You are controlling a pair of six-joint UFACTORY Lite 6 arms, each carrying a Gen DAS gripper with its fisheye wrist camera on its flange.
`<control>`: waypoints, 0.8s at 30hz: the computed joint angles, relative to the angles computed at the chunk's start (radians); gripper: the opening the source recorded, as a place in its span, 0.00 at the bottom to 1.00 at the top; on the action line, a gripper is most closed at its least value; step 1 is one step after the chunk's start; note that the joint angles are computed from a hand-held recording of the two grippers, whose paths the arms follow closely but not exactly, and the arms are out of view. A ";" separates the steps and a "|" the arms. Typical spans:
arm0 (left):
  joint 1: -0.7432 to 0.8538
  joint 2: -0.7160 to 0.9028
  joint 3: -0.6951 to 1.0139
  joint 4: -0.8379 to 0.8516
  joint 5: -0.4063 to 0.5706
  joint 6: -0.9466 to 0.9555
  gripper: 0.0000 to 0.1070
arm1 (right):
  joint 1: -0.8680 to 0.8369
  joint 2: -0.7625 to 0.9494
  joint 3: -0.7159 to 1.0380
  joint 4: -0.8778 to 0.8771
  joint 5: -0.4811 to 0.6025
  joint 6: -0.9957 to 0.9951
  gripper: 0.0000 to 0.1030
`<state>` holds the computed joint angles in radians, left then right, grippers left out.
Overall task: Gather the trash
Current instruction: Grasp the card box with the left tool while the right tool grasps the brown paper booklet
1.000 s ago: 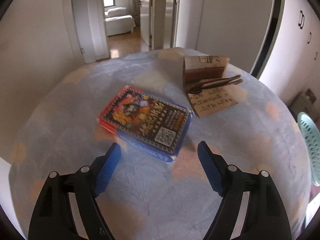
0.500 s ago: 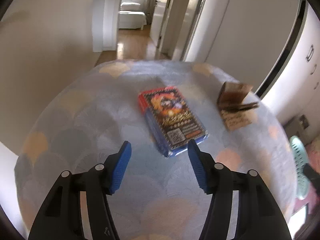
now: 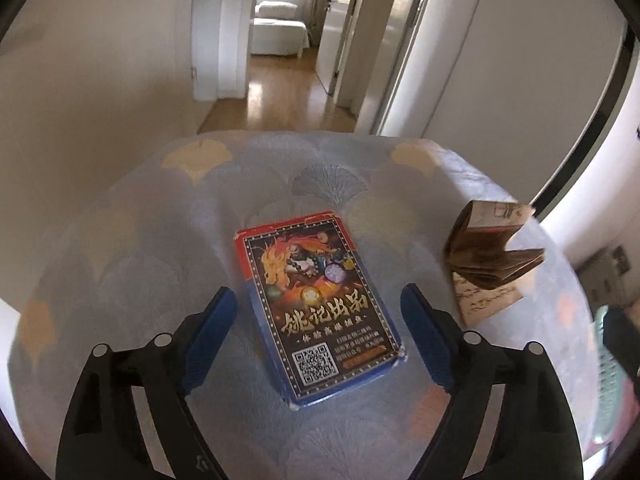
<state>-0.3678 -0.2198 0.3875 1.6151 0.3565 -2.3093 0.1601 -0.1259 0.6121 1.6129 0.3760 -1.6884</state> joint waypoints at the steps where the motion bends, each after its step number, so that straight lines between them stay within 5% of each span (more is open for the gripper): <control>1: -0.016 0.011 0.003 -0.005 0.027 0.005 0.69 | 0.020 0.043 0.027 0.024 -0.006 0.003 0.40; 10: -0.009 -0.050 -0.064 0.156 0.033 -0.158 0.61 | 0.090 0.296 0.237 0.021 -0.030 0.238 0.40; 18: -0.051 -0.031 -0.062 0.153 0.063 -0.173 0.60 | 0.061 0.521 0.426 -0.089 0.055 0.508 0.40; 22: -0.030 -0.046 -0.074 0.186 0.047 -0.192 0.60 | 0.074 0.544 0.433 -0.075 0.047 0.497 0.15; 24: -0.035 -0.055 -0.081 0.200 0.052 -0.212 0.60 | 0.061 0.534 0.412 -0.056 0.065 0.471 0.11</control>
<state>-0.4031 -0.2745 0.3060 1.8149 0.4084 -2.5217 0.2216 0.4077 1.0244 1.5566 0.4414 -1.2171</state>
